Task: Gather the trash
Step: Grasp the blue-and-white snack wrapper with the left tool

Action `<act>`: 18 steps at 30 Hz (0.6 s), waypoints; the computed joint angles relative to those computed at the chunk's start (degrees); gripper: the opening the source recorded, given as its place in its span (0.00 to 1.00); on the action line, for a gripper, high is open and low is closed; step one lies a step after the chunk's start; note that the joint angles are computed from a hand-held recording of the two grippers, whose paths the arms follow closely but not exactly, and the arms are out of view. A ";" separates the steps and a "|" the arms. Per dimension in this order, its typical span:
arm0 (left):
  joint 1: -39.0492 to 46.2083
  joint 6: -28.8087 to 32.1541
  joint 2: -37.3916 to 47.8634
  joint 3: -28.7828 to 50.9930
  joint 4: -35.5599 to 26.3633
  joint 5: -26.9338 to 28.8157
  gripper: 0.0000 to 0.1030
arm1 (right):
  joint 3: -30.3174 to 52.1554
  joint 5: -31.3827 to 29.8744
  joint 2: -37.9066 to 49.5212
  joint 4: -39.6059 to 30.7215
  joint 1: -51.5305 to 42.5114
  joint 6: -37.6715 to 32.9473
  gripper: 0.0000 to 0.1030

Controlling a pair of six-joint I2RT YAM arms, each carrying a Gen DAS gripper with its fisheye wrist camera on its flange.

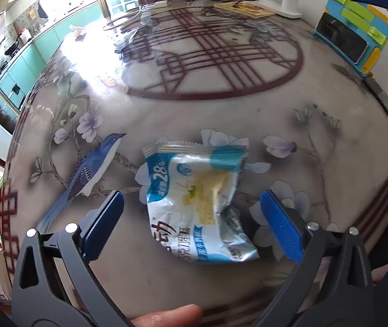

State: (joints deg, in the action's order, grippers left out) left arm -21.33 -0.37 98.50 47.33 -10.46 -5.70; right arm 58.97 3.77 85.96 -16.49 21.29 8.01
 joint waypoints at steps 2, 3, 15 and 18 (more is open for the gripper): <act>0.70 -0.40 0.91 0.78 -0.51 0.85 0.87 | -0.04 -0.07 -0.06 -0.03 -0.02 0.07 0.94; 1.04 -0.55 1.04 0.89 -0.54 1.18 0.83 | -0.11 -0.04 -0.14 0.04 -0.03 0.06 0.94; 2.94 -1.14 1.51 1.26 -0.62 5.17 0.44 | 0.26 0.20 1.15 -0.09 0.88 0.18 0.94; 3.51 -0.77 1.12 1.38 -1.19 6.34 0.39 | 0.16 0.51 1.72 0.14 1.26 0.01 0.94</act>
State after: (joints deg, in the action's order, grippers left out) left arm -17.82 -1.15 99.62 48.71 -11.65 0.64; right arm 59.13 4.27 87.68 -16.35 22.55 8.02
